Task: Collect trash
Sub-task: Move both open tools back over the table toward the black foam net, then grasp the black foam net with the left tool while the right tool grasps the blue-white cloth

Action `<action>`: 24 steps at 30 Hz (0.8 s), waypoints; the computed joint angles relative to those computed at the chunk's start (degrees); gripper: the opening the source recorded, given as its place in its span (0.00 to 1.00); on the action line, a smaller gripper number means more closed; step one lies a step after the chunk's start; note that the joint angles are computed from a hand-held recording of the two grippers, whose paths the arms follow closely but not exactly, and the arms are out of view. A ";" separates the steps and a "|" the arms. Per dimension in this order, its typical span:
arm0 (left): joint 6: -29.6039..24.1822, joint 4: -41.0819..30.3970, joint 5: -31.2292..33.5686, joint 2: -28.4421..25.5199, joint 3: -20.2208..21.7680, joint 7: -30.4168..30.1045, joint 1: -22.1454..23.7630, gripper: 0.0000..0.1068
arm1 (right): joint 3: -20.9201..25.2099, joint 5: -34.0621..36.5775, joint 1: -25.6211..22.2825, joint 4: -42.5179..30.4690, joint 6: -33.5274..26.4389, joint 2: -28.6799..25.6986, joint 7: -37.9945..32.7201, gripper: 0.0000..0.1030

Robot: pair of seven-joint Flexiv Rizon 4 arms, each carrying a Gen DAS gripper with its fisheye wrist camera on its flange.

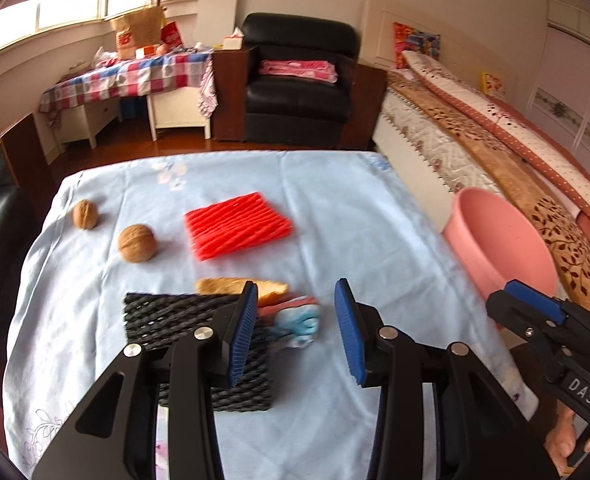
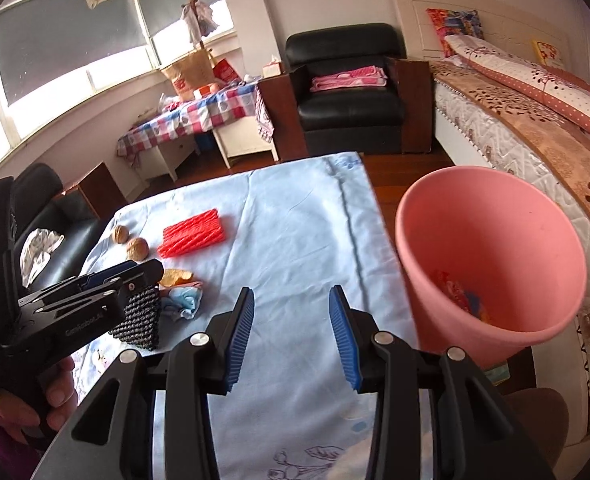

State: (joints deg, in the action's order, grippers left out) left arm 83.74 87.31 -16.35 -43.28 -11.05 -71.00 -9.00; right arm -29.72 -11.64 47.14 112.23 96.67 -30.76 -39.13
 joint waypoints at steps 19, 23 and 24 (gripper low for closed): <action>0.81 3.61 -1.13 0.51 -2.42 1.57 5.45 0.37 | 15.05 -7.77 -11.32 -8.99 -5.63 -3.88 -0.36 0.37; 2.99 6.52 -2.23 1.41 -5.50 3.65 8.94 0.37 | 18.75 -8.46 -14.08 -10.10 -5.61 -4.46 -1.08 0.37; 3.22 6.98 -2.43 1.55 -5.82 3.90 9.44 0.37 | 19.71 -8.44 -14.78 -10.40 -5.57 -4.63 -1.37 0.37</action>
State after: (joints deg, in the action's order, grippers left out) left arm 86.96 94.30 -18.78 -41.74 -16.86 -67.10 0.44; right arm -10.00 -20.08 32.37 101.83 91.09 -35.39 -40.50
